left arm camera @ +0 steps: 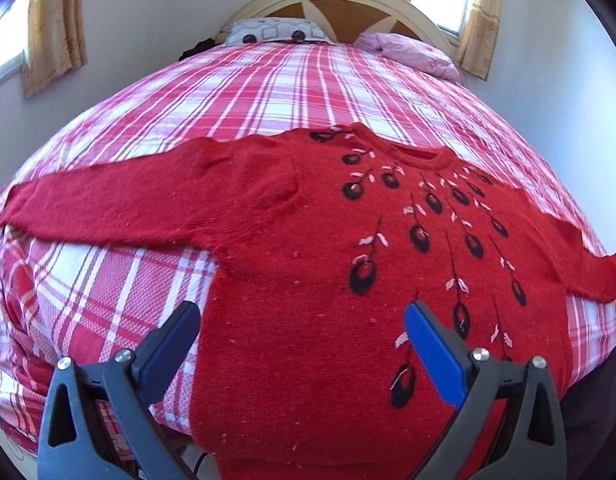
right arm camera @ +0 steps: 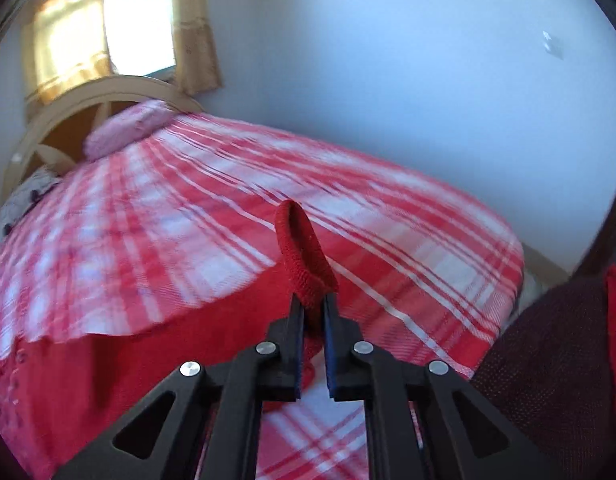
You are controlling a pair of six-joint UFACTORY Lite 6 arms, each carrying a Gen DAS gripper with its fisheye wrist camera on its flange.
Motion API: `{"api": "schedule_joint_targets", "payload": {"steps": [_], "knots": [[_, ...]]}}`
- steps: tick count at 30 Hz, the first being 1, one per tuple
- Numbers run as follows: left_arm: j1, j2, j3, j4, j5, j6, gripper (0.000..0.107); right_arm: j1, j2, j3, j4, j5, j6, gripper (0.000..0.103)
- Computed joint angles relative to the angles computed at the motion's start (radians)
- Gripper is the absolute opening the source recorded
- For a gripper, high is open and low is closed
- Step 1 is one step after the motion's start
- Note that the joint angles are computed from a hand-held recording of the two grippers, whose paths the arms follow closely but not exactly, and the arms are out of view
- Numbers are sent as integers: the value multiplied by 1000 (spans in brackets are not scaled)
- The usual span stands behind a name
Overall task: Fold small clothes
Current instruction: 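Grasp the red sweater's sleeve cuff with the right gripper and lift it, then fold the held sleeve across the sweater body and open the right gripper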
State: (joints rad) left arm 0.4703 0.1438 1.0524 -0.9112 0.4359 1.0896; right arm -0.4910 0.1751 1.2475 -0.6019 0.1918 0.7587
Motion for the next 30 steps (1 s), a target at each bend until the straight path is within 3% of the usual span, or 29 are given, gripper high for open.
{"api": "schedule_joint_targets", "payload": {"steps": [5,9,13,19,26,30], "knots": [[58,-5,1,-72,43,61,103,270,-188,-13,175,59,-167,8],[101,-11,4,-102,42,104,103,531,-155,86,241,97,-198,8],[157,11,38,-115,72,106,103,796,54,279,235,103,-141,8],[223,27,75,-123,79,122,103,1054,533,695,263,144,-128,8],[252,60,100,-160,42,194,103,1159,952,1146,314,294,-202,8],[257,88,116,-147,48,180,103,1172,996,1186,322,297,-200,8]]}}
